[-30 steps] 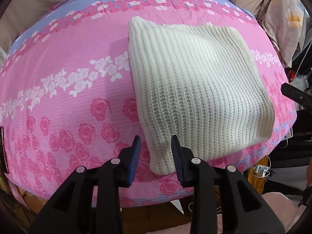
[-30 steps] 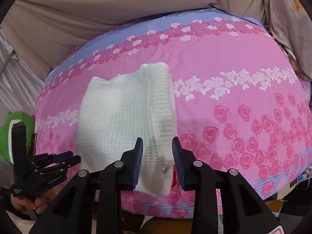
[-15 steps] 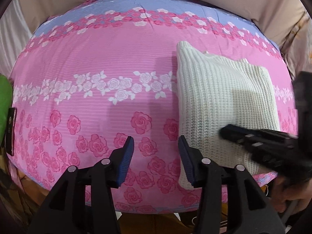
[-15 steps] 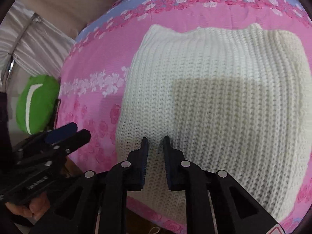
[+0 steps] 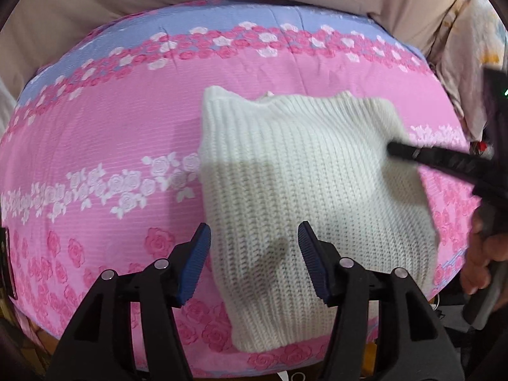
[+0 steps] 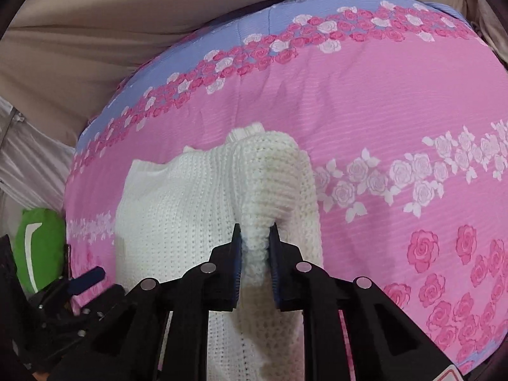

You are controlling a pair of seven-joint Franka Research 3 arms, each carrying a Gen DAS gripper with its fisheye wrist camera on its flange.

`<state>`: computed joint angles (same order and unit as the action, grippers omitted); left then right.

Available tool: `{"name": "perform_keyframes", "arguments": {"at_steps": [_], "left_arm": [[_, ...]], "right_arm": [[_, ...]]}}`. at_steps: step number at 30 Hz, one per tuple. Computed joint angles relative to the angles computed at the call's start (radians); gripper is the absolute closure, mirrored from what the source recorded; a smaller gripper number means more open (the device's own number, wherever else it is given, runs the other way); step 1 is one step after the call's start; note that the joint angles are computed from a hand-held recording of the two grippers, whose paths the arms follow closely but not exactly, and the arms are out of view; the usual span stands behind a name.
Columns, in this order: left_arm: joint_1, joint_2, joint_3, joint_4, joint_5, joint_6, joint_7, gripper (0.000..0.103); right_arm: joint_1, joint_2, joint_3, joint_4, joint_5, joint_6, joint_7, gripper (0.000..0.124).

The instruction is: Fold small clothes

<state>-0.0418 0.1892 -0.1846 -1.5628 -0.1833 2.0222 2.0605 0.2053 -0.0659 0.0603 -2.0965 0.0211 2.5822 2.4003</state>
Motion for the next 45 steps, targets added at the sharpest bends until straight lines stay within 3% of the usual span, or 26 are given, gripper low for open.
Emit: {"name": "perform_keyframes", "arguments": {"at_steps": [1, 3, 6, 7, 8, 12, 16, 19, 23, 27, 30, 33, 34, 37, 39, 40, 42, 45], "left_arm": [[-0.007, 0.004, -0.001, -0.003, 0.017, 0.007, -0.007, 0.048], [-0.016, 0.012, -0.002, -0.011, 0.043, 0.023, -0.023, 0.048], [-0.020, 0.019, -0.003, -0.028, 0.059, 0.053, -0.040, 0.042], [-0.020, 0.021, -0.004, -0.030, 0.059, 0.057, -0.043, 0.040], [-0.021, 0.022, -0.004, -0.030, 0.065, 0.057, -0.048, 0.040], [-0.003, 0.024, -0.006, -0.006, 0.026, 0.012, -0.032, 0.041], [0.027, 0.016, -0.002, 0.014, -0.051, -0.047, 0.002, 0.039], [0.039, 0.020, 0.008, 0.013, -0.068, -0.074, -0.006, 0.038], [0.048, 0.057, 0.012, 0.021, -0.070, -0.097, -0.040, 0.029], [0.063, 0.069, 0.005, 0.062, -0.096, -0.130, -0.061, 0.031], [0.066, 0.027, 0.003, 0.018, -0.111, -0.070, -0.021, 0.032], [0.051, 0.058, 0.007, 0.026, -0.071, -0.099, -0.046, 0.030], [0.054, 0.069, 0.007, 0.039, -0.080, -0.118, -0.057, 0.030], [0.085, 0.070, 0.001, 0.068, -0.166, -0.148, -0.052, 0.031], [0.111, 0.073, -0.003, 0.080, -0.251, -0.157, -0.034, 0.027], [0.119, 0.085, -0.003, 0.094, -0.287, -0.165, -0.043, 0.022], [0.120, 0.125, -0.003, 0.133, -0.299, -0.185, -0.084, 0.020], [0.106, 0.197, -0.008, 0.183, -0.261, -0.206, -0.153, 0.020]], "right_arm": [[-0.001, -0.013, 0.000, -0.008, -0.013, 0.052, 0.001, 0.110], [-0.011, -0.031, 0.006, -0.006, -0.070, 0.069, 0.002, 0.110], [-0.014, 0.038, -0.005, 0.031, -0.036, -0.050, -0.042, 0.109], [-0.012, 0.059, -0.008, 0.025, -0.036, -0.067, -0.042, 0.104], [-0.009, 0.046, -0.012, -0.005, -0.019, -0.028, -0.043, 0.104], [-0.006, -0.020, 0.005, -0.009, -0.114, -0.055, 0.075, 0.100], [0.000, -0.093, 0.045, -0.018, -0.194, -0.138, 0.150, 0.093], [0.014, -0.105, 0.070, -0.019, -0.220, -0.231, 0.153, 0.093], [0.039, -0.070, 0.076, -0.047, -0.200, -0.271, 0.113, 0.088], [0.037, -0.114, 0.048, -0.093, -0.104, -0.197, 0.144, 0.092], [0.026, -0.146, 0.071, -0.075, -0.156, -0.231, 0.151, 0.092], [0.038, -0.109, 0.062, -0.091, -0.100, -0.243, 0.098, 0.091], [0.043, -0.104, 0.053, -0.119, -0.055, -0.201, 0.086, 0.082], [0.031, -0.137, 0.059, -0.135, -0.056, -0.171, 0.146, 0.081], [0.015, -0.170, 0.066, -0.140, -0.095, -0.143, 0.170, 0.076], [0.006, -0.182, 0.067, -0.149, -0.106, -0.119, 0.173, 0.067], [-0.007, -0.186, 0.060, -0.172, -0.098, -0.058, 0.170, 0.053], [0.004, -0.120, 0.027, -0.170, 0.013, 0.010, 0.091, 0.053]]}}
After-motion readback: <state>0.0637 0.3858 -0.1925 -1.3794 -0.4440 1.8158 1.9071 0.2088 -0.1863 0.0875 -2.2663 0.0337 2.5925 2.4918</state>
